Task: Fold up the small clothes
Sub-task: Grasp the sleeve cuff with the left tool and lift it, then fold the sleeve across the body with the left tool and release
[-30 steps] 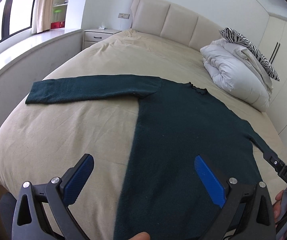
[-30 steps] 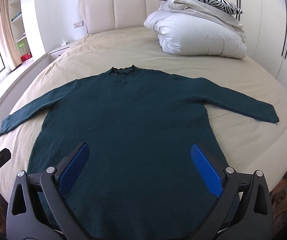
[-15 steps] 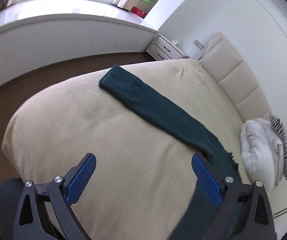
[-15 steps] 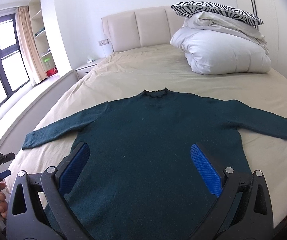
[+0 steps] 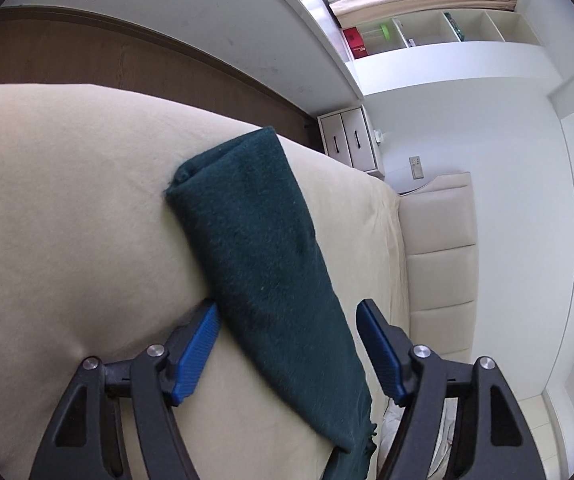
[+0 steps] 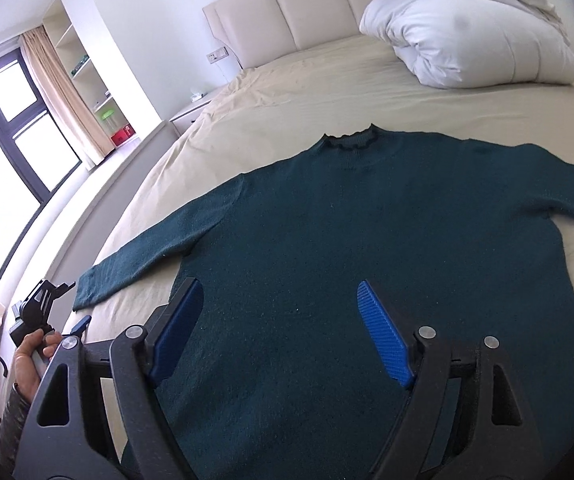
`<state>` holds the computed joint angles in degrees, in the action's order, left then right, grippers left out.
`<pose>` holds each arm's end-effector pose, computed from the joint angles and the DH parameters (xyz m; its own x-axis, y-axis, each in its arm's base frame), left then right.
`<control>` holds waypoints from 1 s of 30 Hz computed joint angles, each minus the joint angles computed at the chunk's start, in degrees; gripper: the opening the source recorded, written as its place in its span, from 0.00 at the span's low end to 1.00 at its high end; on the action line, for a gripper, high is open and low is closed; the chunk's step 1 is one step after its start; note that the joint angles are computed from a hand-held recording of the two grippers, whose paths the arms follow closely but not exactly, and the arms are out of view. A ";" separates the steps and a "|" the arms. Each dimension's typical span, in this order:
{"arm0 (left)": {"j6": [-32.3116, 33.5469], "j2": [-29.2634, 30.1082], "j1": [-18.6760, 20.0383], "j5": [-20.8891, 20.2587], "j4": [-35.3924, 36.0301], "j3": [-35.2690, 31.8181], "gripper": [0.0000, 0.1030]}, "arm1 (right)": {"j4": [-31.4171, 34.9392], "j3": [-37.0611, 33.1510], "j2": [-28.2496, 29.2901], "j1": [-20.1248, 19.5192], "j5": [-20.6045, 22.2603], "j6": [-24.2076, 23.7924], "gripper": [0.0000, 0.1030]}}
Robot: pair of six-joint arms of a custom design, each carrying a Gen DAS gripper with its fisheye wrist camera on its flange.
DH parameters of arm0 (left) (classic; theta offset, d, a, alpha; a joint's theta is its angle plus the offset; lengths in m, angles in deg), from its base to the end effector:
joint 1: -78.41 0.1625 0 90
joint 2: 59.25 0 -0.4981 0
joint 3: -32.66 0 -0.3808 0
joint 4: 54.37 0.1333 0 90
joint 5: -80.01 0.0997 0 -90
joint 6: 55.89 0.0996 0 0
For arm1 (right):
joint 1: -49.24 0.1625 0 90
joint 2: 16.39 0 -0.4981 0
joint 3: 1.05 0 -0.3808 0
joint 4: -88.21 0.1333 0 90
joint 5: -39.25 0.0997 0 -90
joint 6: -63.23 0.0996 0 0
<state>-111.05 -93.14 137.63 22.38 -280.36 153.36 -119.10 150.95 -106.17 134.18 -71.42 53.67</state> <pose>-0.1280 -0.5796 0.0805 -0.8076 -0.4129 0.4212 -0.5746 0.3899 -0.7196 0.0702 -0.3203 0.3521 -0.9022 0.2710 0.3354 -0.1008 0.6237 -0.7751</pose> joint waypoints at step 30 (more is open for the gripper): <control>46.94 24.66 -23.62 12.12 50.78 -33.70 0.61 | 17.75 1.30 -20.44 -45.25 36.19 -7.75 0.67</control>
<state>-64.11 -68.48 114.01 34.50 -229.57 119.66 -101.36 152.25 -126.61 88.93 -35.23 45.91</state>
